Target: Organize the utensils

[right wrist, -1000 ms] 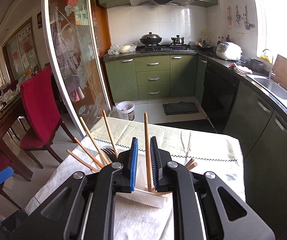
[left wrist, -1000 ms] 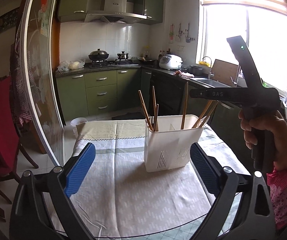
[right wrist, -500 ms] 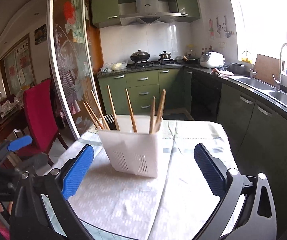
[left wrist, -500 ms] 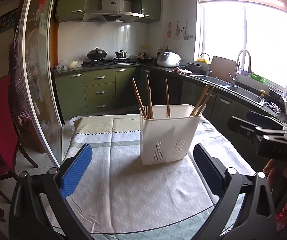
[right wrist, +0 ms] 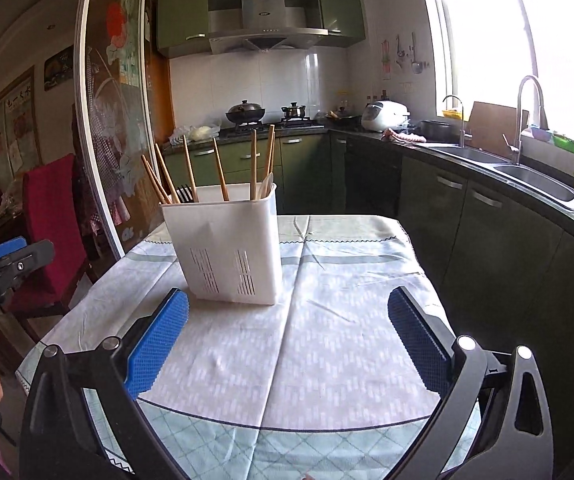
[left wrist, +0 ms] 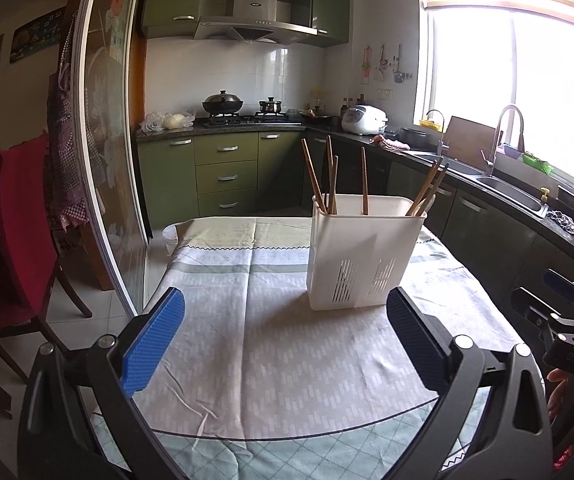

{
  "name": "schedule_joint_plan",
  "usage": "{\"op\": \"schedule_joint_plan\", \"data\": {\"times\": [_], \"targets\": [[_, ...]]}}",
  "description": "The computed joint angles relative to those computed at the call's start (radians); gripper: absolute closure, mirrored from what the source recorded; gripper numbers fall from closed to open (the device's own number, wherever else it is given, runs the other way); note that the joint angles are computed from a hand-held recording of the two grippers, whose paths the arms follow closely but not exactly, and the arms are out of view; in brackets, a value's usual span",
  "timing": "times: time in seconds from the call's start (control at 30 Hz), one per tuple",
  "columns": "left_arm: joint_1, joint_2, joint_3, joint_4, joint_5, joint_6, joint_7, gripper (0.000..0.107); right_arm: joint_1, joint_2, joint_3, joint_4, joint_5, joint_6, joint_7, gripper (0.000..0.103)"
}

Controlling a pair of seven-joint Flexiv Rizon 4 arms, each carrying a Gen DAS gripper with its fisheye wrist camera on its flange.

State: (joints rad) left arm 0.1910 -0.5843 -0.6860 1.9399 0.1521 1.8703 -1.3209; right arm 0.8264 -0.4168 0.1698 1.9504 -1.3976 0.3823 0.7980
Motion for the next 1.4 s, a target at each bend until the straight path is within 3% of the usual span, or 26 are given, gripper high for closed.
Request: {"op": "schedule_joint_plan", "data": {"times": [0.3,0.57,1.4], "targets": [[0.051,0.058,-0.011,0.066,0.033,0.032,-0.051,0.011,0.107,0.023,0.036,-0.025,0.036,-0.233,-0.034,0.005],[0.119,0.093,-0.053,0.108,0.073,0.042,-0.094,0.011,0.146,0.031,0.058,-0.042,0.045,-0.312,-0.04,0.005],[0.145,0.096,-0.082,0.114,0.087,0.034,-0.096,0.01,0.133,0.031,0.053,-0.045,0.043,-0.27,-0.049,0.004]]}}
